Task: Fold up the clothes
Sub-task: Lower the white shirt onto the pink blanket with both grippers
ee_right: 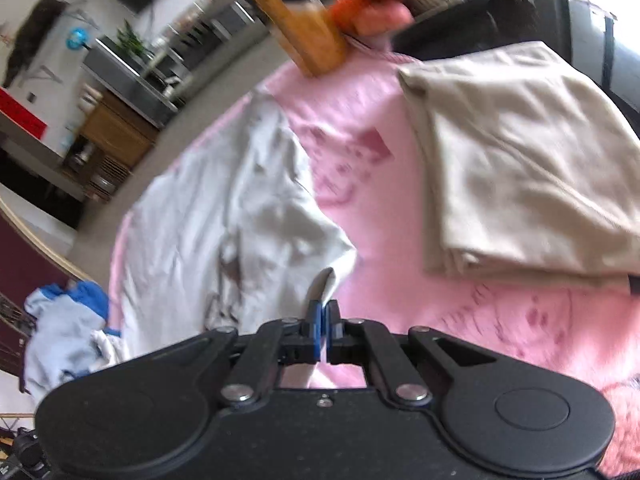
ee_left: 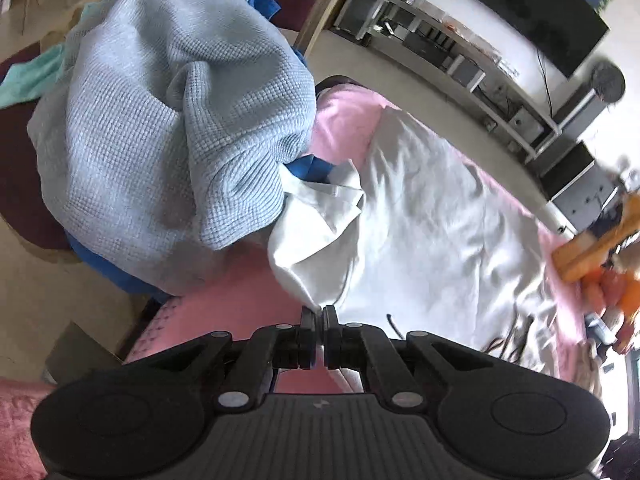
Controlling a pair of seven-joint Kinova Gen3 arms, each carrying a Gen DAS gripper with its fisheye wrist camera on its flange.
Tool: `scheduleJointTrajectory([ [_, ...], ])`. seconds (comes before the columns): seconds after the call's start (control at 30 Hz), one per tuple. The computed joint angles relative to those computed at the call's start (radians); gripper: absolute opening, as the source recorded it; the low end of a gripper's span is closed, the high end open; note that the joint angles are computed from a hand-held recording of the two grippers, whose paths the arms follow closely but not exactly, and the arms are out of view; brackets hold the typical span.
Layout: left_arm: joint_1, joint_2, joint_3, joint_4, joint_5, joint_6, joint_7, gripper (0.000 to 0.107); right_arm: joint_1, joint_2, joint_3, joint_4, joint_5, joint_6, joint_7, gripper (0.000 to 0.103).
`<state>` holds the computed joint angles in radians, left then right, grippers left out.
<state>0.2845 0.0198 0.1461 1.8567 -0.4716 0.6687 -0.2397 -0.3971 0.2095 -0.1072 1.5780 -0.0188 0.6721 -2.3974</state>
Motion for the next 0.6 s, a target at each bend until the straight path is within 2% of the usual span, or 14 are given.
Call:
scheduleJointTrajectory([
  [0.07,0.006,-0.007,0.007,-0.01,-0.024,0.021,0.003,0.002,-0.008,-0.011,0.004,-0.007,0.016,0.015,-0.01,0.002],
  [0.13,0.018,0.009,0.023,-0.05,-0.055,0.092,-0.012,0.002,-0.018,-0.022,0.006,-0.017,0.041,0.032,-0.025,0.002],
  [0.27,0.137,0.098,-0.048,-0.146,-0.071,0.255,-0.098,0.007,-0.035,-0.003,0.008,-0.072,0.087,0.123,-0.045,0.002],
  [0.33,0.118,0.132,-0.005,-0.17,-0.071,0.33,-0.118,0.008,-0.04,0.018,0.011,-0.091,0.099,0.173,-0.056,0.003],
  [0.4,0.126,0.138,0.001,-0.184,-0.075,0.379,-0.127,0.01,-0.049,0.028,0.014,-0.097,0.115,0.216,-0.068,0.005],
  [0.43,0.13,0.128,0.001,-0.182,-0.077,0.389,-0.129,0.012,-0.047,0.024,0.012,-0.094,0.115,0.221,-0.065,0.008],
  [0.5,0.152,0.086,-0.017,-0.156,-0.07,0.368,-0.139,0.024,-0.053,0.012,0.023,-0.086,0.107,0.224,-0.05,0.013],
  [0.53,0.137,0.054,0.002,-0.129,-0.058,0.334,-0.151,0.027,-0.044,0.0,0.017,-0.074,0.09,0.209,-0.024,0.013],
  [0.57,0.135,0.021,0.002,-0.102,-0.042,0.295,-0.169,0.031,-0.017,-0.013,-0.008,-0.062,0.068,0.192,0.013,0.018],
  [0.6,0.12,-0.005,0.013,-0.08,-0.01,0.255,-0.204,0.034,0.028,-0.024,-0.051,-0.044,0.031,0.162,0.054,0.021],
])
